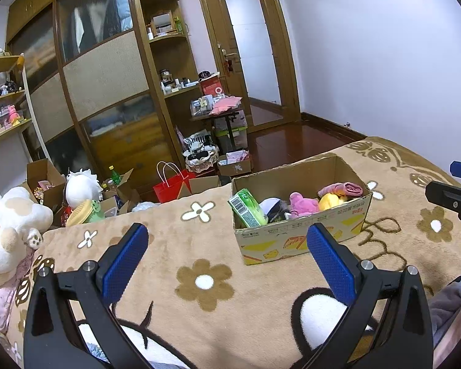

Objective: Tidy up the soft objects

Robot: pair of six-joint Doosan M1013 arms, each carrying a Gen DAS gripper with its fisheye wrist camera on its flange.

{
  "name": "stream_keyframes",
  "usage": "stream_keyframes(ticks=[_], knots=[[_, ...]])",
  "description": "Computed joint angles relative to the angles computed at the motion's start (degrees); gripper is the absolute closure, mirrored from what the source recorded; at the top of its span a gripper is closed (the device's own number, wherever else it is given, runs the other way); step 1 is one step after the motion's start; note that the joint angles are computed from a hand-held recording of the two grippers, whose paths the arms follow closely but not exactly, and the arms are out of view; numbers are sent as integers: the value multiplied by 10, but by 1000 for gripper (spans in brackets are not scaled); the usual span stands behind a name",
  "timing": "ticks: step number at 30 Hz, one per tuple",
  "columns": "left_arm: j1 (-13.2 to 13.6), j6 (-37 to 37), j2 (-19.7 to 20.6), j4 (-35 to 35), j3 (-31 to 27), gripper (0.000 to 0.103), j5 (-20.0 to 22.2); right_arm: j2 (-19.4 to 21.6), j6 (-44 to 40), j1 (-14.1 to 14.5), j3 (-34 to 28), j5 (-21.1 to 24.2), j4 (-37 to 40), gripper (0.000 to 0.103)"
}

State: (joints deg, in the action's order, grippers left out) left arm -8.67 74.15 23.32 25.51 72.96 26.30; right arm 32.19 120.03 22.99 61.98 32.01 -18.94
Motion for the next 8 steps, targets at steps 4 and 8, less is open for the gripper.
stream_keyframes(ticks=[4,8], knots=[[0,1,0,-1,1,1,1,0,-2,0,-1,1,1,0],[0,2,1,-4,0,1,2,-1,-4,-1,3,-1,5,0]])
